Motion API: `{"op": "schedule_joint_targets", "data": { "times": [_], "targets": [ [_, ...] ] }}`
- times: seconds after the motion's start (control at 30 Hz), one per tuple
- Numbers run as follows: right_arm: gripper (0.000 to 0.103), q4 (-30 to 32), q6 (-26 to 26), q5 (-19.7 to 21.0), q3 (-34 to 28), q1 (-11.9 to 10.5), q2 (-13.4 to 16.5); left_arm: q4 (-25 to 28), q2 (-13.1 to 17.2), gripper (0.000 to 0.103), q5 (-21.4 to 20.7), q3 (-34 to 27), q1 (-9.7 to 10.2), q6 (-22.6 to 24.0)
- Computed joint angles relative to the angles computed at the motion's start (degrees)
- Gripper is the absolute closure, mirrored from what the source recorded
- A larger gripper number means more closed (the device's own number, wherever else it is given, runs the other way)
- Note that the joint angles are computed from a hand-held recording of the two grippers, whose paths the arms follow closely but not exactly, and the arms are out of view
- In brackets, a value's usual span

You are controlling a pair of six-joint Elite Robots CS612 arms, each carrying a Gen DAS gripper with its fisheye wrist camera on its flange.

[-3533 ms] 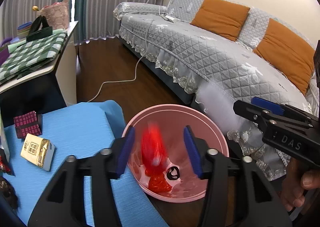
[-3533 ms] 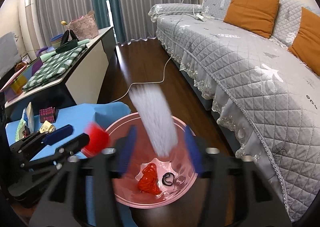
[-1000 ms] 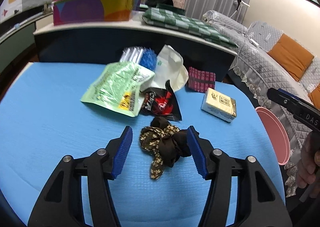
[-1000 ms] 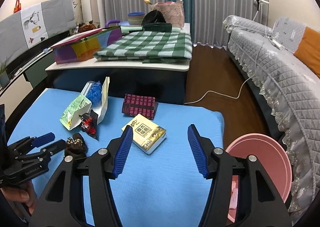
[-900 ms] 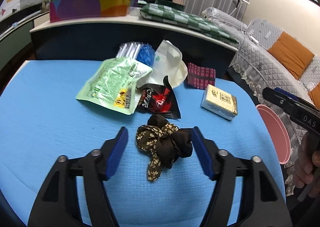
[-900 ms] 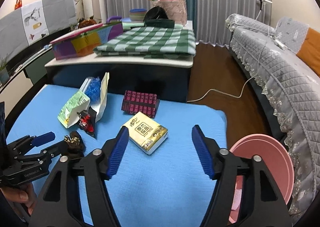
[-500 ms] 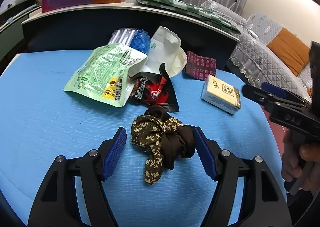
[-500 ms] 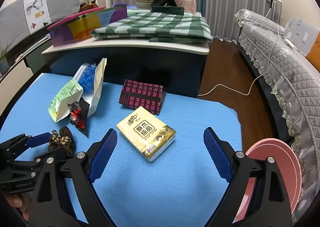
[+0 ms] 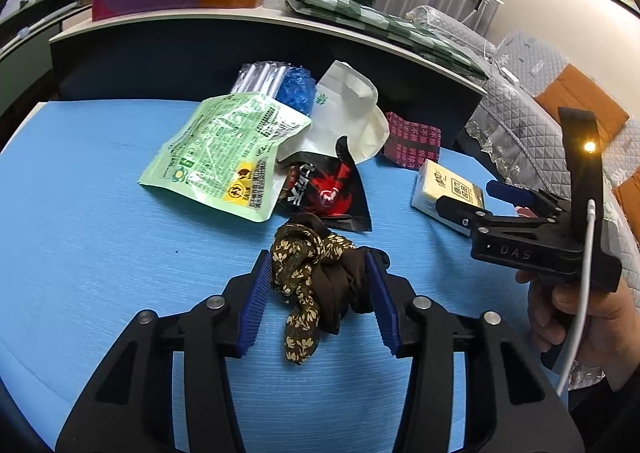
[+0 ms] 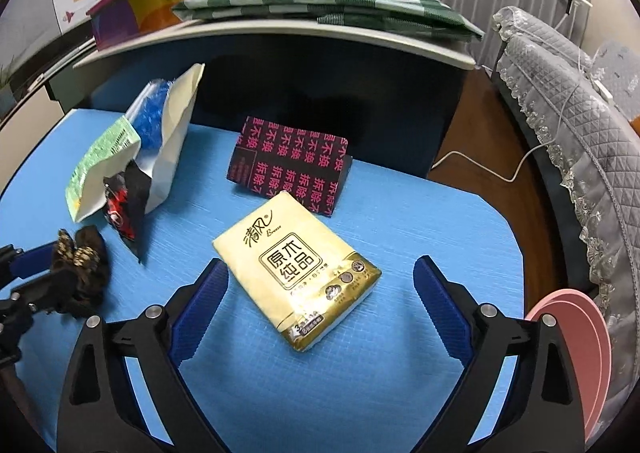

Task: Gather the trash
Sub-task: 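Move left tool toward leopard-print scrunchie while right tool moves toward yellow tissue pack, then close left tool on scrunchie while right tool closes on yellow tissue pack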

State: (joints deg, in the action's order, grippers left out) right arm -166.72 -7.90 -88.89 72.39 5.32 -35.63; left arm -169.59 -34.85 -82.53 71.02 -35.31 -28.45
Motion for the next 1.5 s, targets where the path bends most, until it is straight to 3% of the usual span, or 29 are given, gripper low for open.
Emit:
{"op": "schedule_joint_targets", "data": {
  "times": [0.1, 0.2, 0.33, 0.47, 0.87, 1.27, 1.5],
  "targets": [
    [0.01, 0.5, -0.2, 0.0, -0.3, 0.0, 0.2, 0.1, -0.1, 0.056, 0.4, 0.1, 0.0, 0.0],
    [0.013, 0.6, -0.2, 0.6, -0.2, 0.0, 0.1, 1.0, 0.0, 0.048, -0.2, -0.1, 0.12, -0.6],
    [0.03, 1.1, 0.1, 1.6, 0.3, -0.1, -0.2, 1.8, 0.2, 0.046, -0.8, -0.4, 0.18, -1.2],
    [0.036, 0.9, -0.1, 2.2, 1.4, 0.1, -0.8, 2.2, 0.1, 0.046, -0.7, -0.4, 0.13, -1.2],
    [0.039, -2.8, 0.7, 0.6, 5.4, 0.2, -3.5, 2.7, 0.0, 0.055, 0.7, -0.6, -0.28, 0.2],
    [0.039, -8.8, 1.1, -1.6, 10.8, 0.0, -7.3, -0.3, -1.3, 0.067, 2.5, 1.3, -1.12, 2.3],
    [0.039, -12.5, 1.8, -2.1, 15.2, -0.4, -10.2, 0.4, -2.2, 0.064, 2.6, 3.1, -1.63, 3.3]
  ]
}}
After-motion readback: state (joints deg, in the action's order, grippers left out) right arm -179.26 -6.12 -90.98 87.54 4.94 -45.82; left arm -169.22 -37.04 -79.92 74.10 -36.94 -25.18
